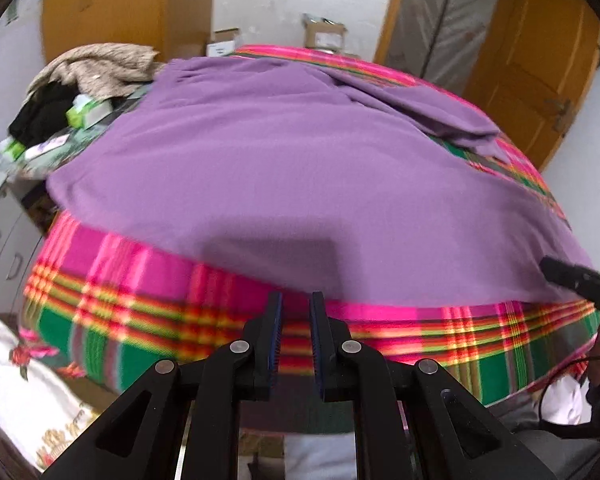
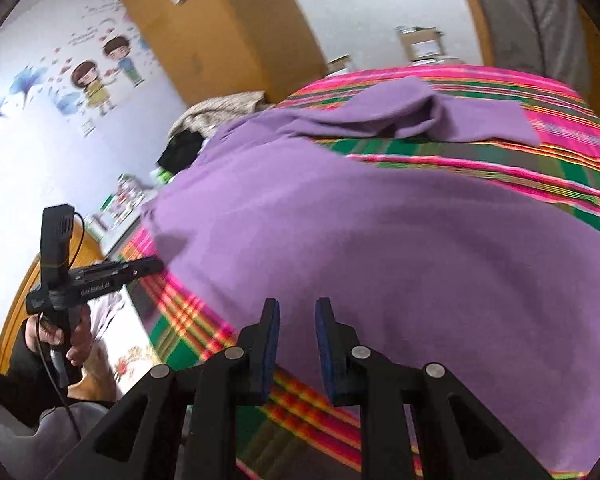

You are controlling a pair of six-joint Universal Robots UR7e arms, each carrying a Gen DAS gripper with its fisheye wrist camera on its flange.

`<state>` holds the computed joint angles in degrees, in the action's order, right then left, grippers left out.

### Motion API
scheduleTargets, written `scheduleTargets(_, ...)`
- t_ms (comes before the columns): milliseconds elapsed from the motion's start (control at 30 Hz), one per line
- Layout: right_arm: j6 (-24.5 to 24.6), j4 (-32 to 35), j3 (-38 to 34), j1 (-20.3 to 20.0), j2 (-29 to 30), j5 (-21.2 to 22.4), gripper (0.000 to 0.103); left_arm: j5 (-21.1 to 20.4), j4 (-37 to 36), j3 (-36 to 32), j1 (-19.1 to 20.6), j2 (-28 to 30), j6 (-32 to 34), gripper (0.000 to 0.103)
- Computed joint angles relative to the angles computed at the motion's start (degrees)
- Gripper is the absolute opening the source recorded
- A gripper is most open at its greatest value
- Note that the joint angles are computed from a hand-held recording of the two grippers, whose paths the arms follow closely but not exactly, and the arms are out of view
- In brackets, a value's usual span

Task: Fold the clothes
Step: 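Grasp the ribbed waistband with the left tool and lift it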

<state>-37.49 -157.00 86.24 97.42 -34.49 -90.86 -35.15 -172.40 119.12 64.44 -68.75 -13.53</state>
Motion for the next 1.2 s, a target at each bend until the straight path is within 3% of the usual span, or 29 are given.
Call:
scheduleTargets(133,-2.3,3.2,-1.3,0.9,1.2,0.5,0.022,3.6,-7.0,1.1,-0.3,-1.2,-0.5,0.014)
scheduleTargets(433,-6.1,10.0,-4.8,1.8,4.0,1.0,0.025,10.3,-11.3,0.3,1.2,-2.2,-3.4,0.014)
scheduleTargets(600,-8.0,9.0,-4.2,2.1,3.6,1.7,0.025,14.7,-15.7,-1.7,3.1,-0.7,-3.2,0.013)
scheduleTargets(867,-13.3,7.8,-3.7,3.1,3.9,1.3,0.025,14.5,-12.3,-5.5,7.2,0.0,-6.3,0.014)
scheduleTargets(967,-14.6,7.0,-3.4,3.4,4.1,1.1,0.025,12.3,-14.5,-6.1,8.4,0.1,-5.4,0.029)
scheduleTargets(1100,-15.8,6.5,-3.3,3.7,4.3,0.9,0.025,9.9,-17.9,-6.6,9.6,0.2,-3.9,0.029)
scheduleTargets(1200,-16.1,7.0,-3.6,4.0,4.5,0.1,0.026,7.0,-16.8,-7.0,10.8,-0.2,-4.5,0.036)
